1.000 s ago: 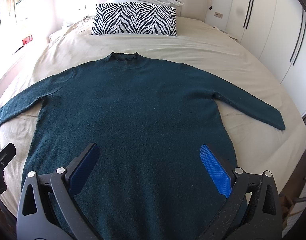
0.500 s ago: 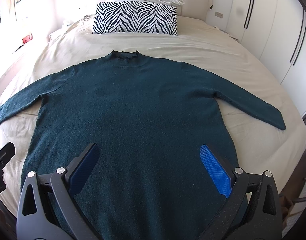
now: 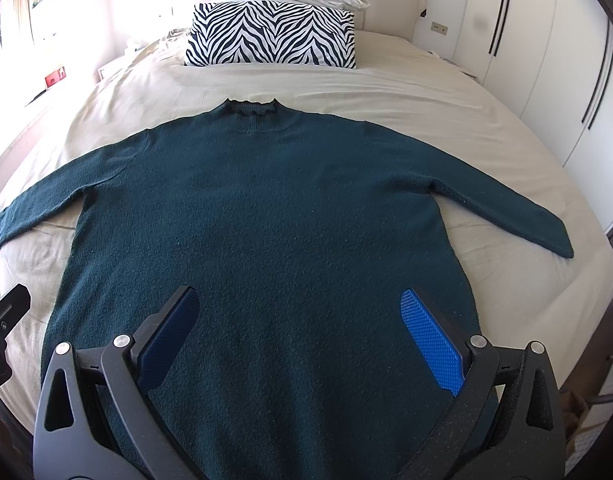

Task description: Fold small clothes

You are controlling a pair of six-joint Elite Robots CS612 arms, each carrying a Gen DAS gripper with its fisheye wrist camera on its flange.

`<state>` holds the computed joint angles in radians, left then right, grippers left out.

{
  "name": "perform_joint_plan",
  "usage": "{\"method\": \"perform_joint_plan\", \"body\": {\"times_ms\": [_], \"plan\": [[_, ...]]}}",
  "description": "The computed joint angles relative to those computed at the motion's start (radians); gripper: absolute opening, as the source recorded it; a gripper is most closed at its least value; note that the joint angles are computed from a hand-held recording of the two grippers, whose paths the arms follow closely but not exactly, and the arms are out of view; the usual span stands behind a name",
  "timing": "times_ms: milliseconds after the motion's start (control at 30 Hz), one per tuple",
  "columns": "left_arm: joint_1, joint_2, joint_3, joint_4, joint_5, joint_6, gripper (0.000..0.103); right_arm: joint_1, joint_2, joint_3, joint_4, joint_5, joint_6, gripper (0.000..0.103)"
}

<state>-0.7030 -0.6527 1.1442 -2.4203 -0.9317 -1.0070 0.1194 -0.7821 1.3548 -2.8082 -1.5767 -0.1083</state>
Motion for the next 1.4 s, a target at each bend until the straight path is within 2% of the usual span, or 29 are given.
{"method": "perform_joint_plan", "body": {"times_ms": [567,933,1033,1167,1267,1333,1400], "plan": [[0.000,-0.003,0.009,-0.006,-0.001,-0.002,0.103,0.002,0.003,-0.001,0.002,0.001,0.002,0.103],[-0.006,0.010,-0.004,0.005,0.037,0.013,0.103,-0.009,0.009,-0.003,-0.005,0.026,0.016,0.103],[-0.002,0.022,-0.021,-0.014,0.018,0.039,0.103,-0.035,0.009,0.010,-0.070,0.097,0.044,0.103],[0.025,0.038,-0.026,-0.126,-0.125,0.041,0.103,-0.096,0.021,-0.003,-0.131,0.210,0.121,0.103],[0.045,0.064,-0.059,-0.164,-0.218,0.023,0.103,-0.147,0.045,-0.046,-0.134,0.221,0.177,0.103],[0.050,0.085,-0.087,-0.185,-0.236,0.031,0.103,-0.185,0.065,-0.068,-0.170,0.219,0.232,0.103],[0.051,0.108,-0.117,-0.215,-0.220,0.056,0.103,-0.227,0.092,-0.085,-0.265,0.193,0.309,0.103]]}}
